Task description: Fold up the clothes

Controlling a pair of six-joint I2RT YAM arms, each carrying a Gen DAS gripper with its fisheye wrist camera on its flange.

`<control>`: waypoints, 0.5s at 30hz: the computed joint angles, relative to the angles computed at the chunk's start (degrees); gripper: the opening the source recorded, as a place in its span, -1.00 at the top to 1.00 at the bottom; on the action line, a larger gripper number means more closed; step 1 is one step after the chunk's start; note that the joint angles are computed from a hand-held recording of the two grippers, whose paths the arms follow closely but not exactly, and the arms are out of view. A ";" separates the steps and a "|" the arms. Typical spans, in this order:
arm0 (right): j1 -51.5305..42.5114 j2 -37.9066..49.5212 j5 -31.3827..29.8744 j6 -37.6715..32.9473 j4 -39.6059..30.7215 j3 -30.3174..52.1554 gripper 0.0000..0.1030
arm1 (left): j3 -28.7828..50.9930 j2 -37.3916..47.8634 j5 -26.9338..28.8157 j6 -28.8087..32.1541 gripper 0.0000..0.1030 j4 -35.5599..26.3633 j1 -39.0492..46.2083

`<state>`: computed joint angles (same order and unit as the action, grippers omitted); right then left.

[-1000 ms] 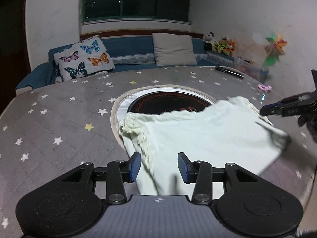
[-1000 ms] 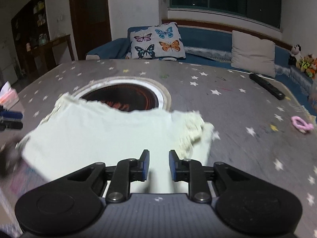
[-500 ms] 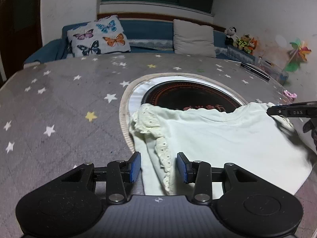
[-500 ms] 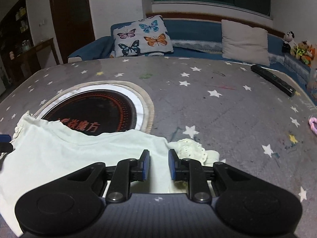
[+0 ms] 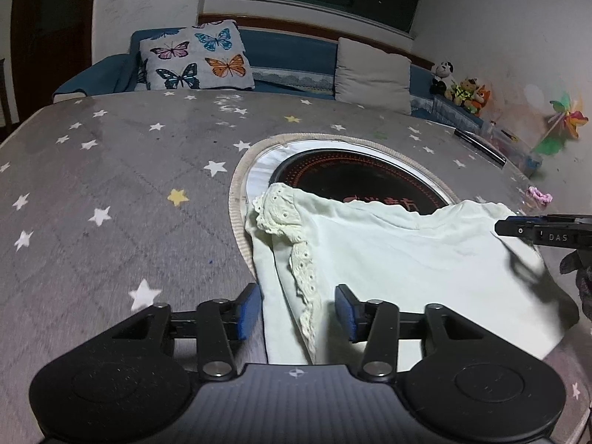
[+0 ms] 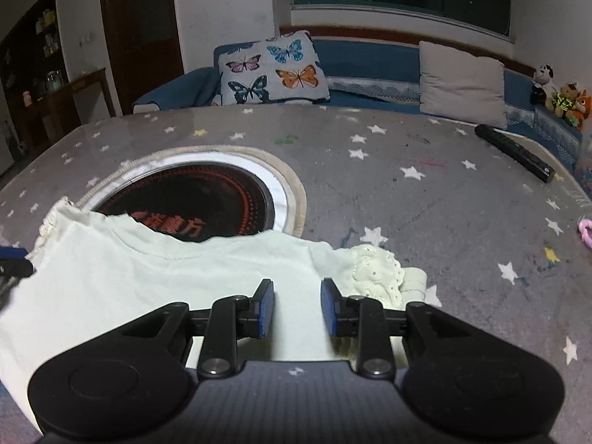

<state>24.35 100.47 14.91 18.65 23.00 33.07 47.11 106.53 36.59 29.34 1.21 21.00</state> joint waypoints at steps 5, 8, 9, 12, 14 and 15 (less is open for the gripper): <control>3.37 -4.15 0.46 0.09 -1.51 -0.92 0.23 | -3.68 -3.19 -1.58 -0.79 0.01 -0.22 0.74; 5.20 -5.72 -0.14 0.96 -2.38 -0.79 0.17 | -5.77 -4.72 -2.64 -1.24 0.05 0.65 0.58; 5.71 -6.10 -0.33 1.21 -2.66 -0.72 0.15 | -6.01 -4.93 -2.71 -1.39 0.05 0.46 0.48; 7.58 -6.67 -0.96 2.05 -4.18 0.56 0.12 | -6.27 -5.28 -2.63 -1.81 0.22 -0.08 0.10; 8.45 -6.77 -1.81 2.74 -4.86 1.37 0.08 | -6.15 -5.63 -1.86 -2.30 0.50 -0.88 0.16; 8.74 -6.66 -2.21 3.05 -5.15 1.77 0.08 | -6.03 -5.82 -1.34 -2.57 0.55 -1.38 0.26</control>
<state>33.09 93.80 12.70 21.70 17.85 34.83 41.08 100.71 35.25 26.77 -0.17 21.26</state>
